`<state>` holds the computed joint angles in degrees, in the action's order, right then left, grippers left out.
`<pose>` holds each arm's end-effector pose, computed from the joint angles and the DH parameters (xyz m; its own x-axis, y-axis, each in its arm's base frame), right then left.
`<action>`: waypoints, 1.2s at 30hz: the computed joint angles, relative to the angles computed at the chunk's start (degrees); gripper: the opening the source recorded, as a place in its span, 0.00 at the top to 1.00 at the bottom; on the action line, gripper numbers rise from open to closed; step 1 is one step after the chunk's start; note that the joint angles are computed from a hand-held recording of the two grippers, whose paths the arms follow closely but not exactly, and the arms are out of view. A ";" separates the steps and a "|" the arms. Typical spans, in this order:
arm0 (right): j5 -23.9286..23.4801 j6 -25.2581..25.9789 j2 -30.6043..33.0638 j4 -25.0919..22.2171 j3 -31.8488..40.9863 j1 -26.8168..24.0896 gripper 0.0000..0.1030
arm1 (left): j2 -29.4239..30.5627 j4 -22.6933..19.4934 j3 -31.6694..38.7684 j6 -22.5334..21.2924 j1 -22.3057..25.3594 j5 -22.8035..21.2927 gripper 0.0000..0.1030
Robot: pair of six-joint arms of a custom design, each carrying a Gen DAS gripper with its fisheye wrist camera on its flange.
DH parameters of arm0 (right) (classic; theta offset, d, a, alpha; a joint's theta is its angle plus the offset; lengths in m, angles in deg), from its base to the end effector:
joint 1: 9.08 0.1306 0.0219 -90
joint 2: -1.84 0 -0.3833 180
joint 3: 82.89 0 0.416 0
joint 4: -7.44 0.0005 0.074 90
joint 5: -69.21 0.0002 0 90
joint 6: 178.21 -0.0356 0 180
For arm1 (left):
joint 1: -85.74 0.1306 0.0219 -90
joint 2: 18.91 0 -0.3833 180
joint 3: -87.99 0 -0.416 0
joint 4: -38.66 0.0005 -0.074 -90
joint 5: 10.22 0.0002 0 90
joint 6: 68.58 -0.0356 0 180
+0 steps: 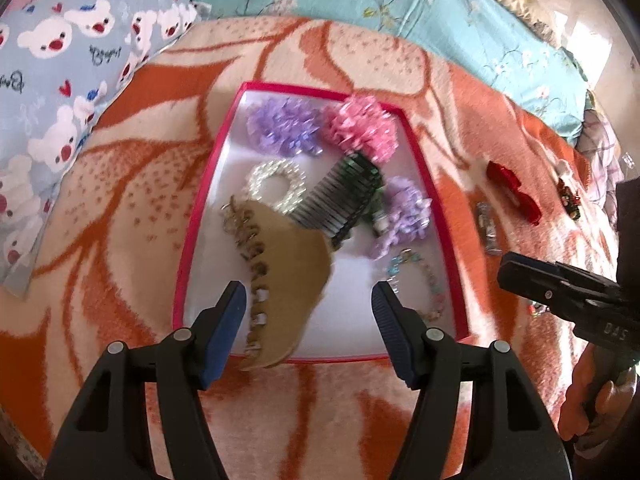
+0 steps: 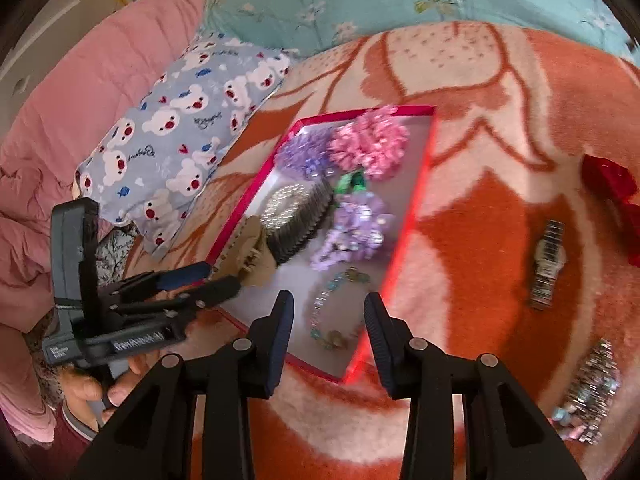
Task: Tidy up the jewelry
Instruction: 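Open both grippers to release the claw clip and bracelet, then move both grippers out toward the silver watch and red velvet bow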
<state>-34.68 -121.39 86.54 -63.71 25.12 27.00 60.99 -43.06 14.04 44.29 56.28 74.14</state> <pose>0.3519 0.2664 0.5963 -0.8856 0.0121 -0.4644 -0.2596 0.8161 0.5163 0.3409 -0.1891 0.6009 -0.8331 0.0264 -0.5525 0.1273 0.9812 -0.1450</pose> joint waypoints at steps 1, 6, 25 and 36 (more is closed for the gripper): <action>0.00 0.01 -0.62 -0.12 -0.52 -0.53 0.62 | 0.25 0.00 0.57 0.10 -0.38 -0.06 0.37; 0.75 0.03 -4.48 -1.30 -3.78 -3.94 0.62 | 1.35 0.24 3.17 0.56 -2.97 -0.34 0.37; 2.02 1.52 -16.20 -6.15 -13.37 -20.45 0.62 | 9.84 0.52 11.57 -0.50 -15.56 1.56 0.37; -0.08 3.80 -15.71 -7.66 -16.20 -17.45 0.63 | 12.94 -0.36 10.64 -0.23 -20.24 3.70 0.37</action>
<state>-34.76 -117.59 70.83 -71.37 8.92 9.56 73.92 -43.42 24.68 44.05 36.04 77.84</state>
